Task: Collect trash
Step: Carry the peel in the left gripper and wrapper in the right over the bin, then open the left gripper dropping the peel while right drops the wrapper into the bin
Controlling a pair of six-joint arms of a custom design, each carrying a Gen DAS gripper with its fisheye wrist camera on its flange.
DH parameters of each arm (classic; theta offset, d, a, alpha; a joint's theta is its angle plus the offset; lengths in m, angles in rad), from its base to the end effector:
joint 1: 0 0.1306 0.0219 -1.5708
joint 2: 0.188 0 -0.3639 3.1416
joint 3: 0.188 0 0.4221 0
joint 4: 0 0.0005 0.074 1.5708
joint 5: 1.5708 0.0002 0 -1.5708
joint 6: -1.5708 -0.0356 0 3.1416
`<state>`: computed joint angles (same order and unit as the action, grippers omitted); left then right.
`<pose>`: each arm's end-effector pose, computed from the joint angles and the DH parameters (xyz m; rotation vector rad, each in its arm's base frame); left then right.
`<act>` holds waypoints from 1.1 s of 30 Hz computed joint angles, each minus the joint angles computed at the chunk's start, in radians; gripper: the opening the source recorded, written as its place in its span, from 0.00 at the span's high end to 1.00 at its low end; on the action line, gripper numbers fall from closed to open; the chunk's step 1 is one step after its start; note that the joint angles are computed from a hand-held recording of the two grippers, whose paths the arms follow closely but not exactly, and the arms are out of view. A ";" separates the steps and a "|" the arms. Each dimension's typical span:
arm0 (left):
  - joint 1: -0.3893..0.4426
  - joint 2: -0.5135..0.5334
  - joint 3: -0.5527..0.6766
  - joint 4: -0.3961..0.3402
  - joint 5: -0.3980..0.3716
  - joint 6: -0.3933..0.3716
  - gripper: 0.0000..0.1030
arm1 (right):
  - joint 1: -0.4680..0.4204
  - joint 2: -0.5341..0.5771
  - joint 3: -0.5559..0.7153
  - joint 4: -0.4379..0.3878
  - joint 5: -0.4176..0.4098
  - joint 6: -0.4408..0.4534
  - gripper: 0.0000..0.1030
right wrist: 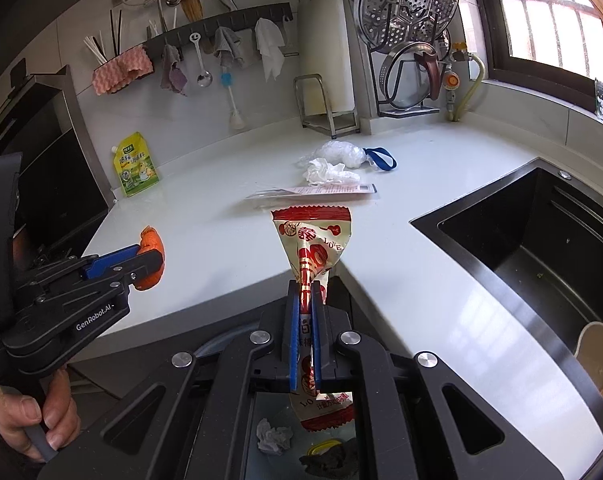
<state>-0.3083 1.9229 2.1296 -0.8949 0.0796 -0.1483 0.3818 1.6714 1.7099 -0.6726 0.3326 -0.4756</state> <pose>0.6723 -0.2176 0.4596 0.5534 2.1936 -0.1752 0.5927 0.2249 0.4318 0.2845 2.1491 0.1245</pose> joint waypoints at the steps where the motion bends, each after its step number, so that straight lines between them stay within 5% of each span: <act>1: 0.002 -0.023 -0.038 0.014 0.000 0.005 0.79 | 0.010 -0.007 -0.011 -0.002 0.011 -0.008 0.95; 6: 0.005 -0.110 -0.200 0.078 0.001 0.021 0.79 | 0.051 -0.039 -0.071 -0.006 0.056 -0.036 0.95; 14: -0.009 -0.153 -0.329 0.065 0.027 0.011 0.79 | 0.078 -0.056 -0.157 -0.047 0.042 -0.103 0.95; 33: -0.015 -0.093 -0.311 -0.015 0.050 0.024 0.75 | 0.069 -0.027 -0.184 -0.059 -0.044 -0.117 0.95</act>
<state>-0.3234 1.8300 1.8185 -0.9099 0.1293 -0.1246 0.4511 1.6447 1.5263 -0.7312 0.2890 -0.5923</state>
